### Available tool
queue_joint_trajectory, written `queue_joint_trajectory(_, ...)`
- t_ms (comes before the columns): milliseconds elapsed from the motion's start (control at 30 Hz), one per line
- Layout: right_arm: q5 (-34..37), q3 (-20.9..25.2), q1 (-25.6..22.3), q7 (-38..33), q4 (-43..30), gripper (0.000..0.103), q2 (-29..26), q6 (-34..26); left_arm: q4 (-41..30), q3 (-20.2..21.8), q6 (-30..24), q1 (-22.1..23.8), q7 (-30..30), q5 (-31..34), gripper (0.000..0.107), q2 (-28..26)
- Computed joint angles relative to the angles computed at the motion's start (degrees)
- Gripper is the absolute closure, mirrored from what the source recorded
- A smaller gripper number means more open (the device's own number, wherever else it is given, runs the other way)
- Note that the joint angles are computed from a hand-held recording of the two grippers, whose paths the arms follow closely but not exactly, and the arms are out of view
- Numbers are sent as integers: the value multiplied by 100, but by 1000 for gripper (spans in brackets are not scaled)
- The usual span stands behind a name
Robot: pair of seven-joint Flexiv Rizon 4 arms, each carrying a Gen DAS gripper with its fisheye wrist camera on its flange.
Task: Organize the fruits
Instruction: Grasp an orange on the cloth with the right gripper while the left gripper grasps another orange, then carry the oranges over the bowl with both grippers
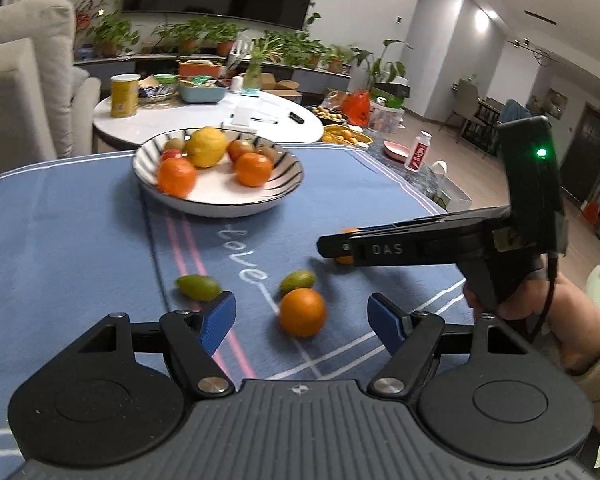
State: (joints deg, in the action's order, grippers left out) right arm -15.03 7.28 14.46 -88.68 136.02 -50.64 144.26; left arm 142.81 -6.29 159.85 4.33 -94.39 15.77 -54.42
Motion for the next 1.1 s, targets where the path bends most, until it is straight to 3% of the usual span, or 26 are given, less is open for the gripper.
queue_joint_trajectory(167,132,-43,-114,11,141,19,10,165,-287,-127,-386,15,-22,33,42,-23)
queue_joint_trajectory(300,258,-68,-105,-68,254,19,4,355,-473,-296,-847,210,-202,139,60,-116)
queue_joint_trajectory(467,265,-63,-144,-97,335,19,-2,496,-562,-264,-712,198,-291,145,65,-227)
queue_joint_trajectory(533,249,-50,-170,-60,340,19,1,507,-539,-266,-744,231,-337,148,77,-207)
queue_joint_trajectory(1100,145,-22,-132,-121,417,19,134,751,-383,-190,-307,286,-496,283,78,-137)
